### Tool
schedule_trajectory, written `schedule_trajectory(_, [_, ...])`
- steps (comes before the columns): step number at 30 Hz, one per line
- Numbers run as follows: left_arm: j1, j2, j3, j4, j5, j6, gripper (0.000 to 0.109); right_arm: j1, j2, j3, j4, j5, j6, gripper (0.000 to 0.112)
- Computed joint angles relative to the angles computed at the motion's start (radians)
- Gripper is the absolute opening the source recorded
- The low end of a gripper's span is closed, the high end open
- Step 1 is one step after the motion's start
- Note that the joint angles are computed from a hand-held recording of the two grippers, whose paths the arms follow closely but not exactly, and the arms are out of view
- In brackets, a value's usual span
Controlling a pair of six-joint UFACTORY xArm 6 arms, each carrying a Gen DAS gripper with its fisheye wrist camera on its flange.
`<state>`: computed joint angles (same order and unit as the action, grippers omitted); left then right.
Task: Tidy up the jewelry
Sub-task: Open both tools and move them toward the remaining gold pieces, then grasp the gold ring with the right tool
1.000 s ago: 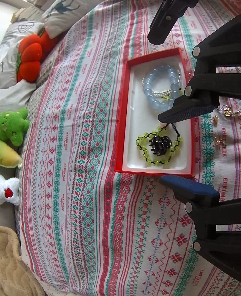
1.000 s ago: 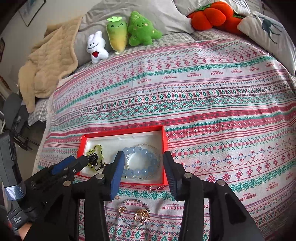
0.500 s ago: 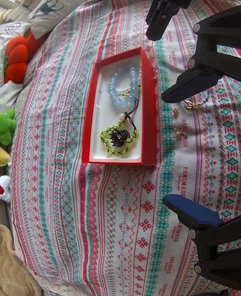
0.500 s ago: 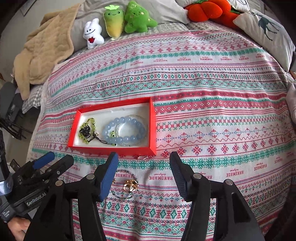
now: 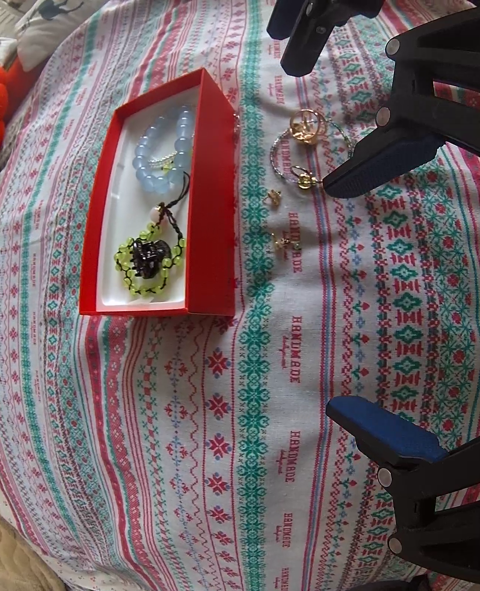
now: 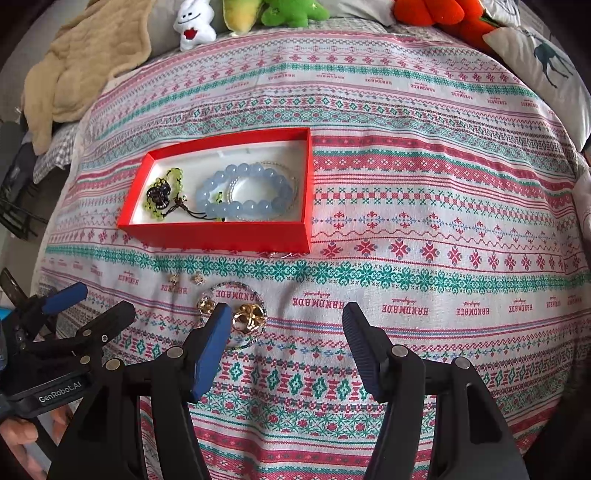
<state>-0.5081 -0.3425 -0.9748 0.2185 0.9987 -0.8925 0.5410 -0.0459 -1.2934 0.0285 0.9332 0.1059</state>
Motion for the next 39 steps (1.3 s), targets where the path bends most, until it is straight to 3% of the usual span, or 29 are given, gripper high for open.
schedule_trajectory(10, [-0.015, -0.035, 0.073, 0.002, -0.002, 0.047, 0.090, 0.023, -0.032, 0.089, -0.043, -0.040, -0.031, 0.066])
schedule_trajectory(13, [-0.018, -0.055, 0.123, 0.021, -0.052, 0.093, 0.090, 0.029, -0.048, 0.137, -0.014, -0.072, -0.084, 0.066])
schedule_trajectory(20, [-0.001, -0.081, 0.185, 0.051, -0.073, 0.176, 0.090, 0.020, -0.071, 0.210, 0.028, -0.114, -0.195, 0.066])
schedule_trajectory(28, [0.025, -0.113, 0.218, 0.001, -0.119, 0.181, 0.090, -0.020, -0.086, 0.222, 0.108, -0.154, -0.247, 0.066])
schedule_trajectory(34, [-0.033, -0.070, 0.175, 0.035, -0.095, 0.151, 0.090, -0.003, -0.089, 0.223, 0.139, -0.199, -0.272, 0.065])
schedule_trajectory(39, [-0.075, -0.044, 0.149, 0.052, -0.102, 0.107, 0.090, 0.039, -0.053, 0.197, 0.082, -0.217, -0.253, 0.050])
